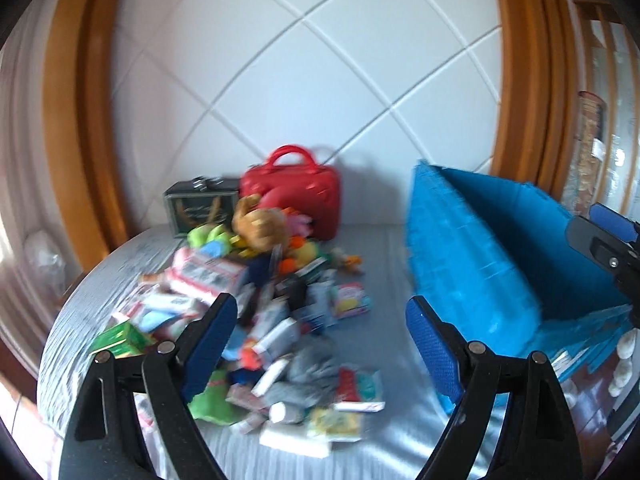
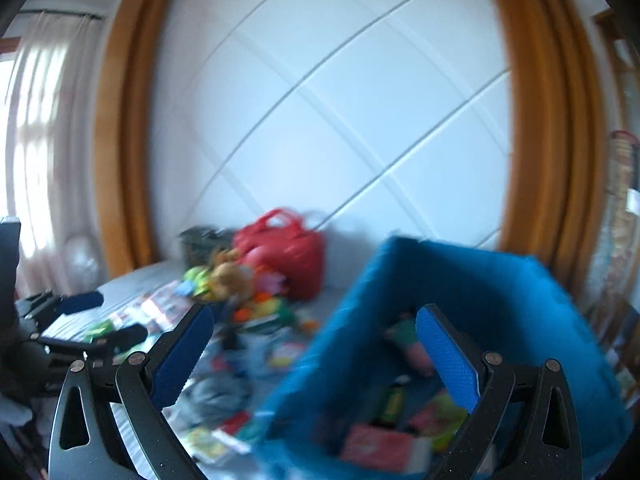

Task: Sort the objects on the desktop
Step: 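Withdraw both tools from the bin back over the cluttered pile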

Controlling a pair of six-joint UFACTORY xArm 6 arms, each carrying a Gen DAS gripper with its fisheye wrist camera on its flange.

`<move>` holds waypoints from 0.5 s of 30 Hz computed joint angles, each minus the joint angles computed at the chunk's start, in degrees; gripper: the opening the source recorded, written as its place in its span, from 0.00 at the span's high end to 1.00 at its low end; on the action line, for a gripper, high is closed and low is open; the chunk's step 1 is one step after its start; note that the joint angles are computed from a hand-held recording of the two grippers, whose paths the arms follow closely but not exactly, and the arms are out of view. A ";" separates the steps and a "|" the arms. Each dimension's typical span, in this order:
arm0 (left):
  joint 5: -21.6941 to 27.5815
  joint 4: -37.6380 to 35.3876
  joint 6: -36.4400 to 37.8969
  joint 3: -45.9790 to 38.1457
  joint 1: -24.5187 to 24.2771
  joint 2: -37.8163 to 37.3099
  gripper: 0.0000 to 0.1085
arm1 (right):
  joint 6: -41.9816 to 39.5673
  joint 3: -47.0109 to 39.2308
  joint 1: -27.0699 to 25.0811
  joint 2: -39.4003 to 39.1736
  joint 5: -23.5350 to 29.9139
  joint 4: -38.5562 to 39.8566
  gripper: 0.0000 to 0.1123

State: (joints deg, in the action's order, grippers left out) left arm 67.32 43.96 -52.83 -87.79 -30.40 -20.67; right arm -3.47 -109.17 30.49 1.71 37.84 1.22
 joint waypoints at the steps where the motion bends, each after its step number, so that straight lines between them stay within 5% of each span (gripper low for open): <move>1: 0.09 -1.28 0.52 3.70 1.70 -3.45 0.20 | 2.19 0.00 1.75 0.38 0.36 -1.75 0.08; 7: 0.68 -13.44 8.91 21.68 16.56 -20.32 0.20 | 16.55 -1.32 10.38 3.89 5.95 -13.51 0.08; 15: -0.31 -29.57 23.78 35.33 39.61 -28.87 0.20 | 23.92 0.63 14.22 7.63 13.22 -16.51 0.08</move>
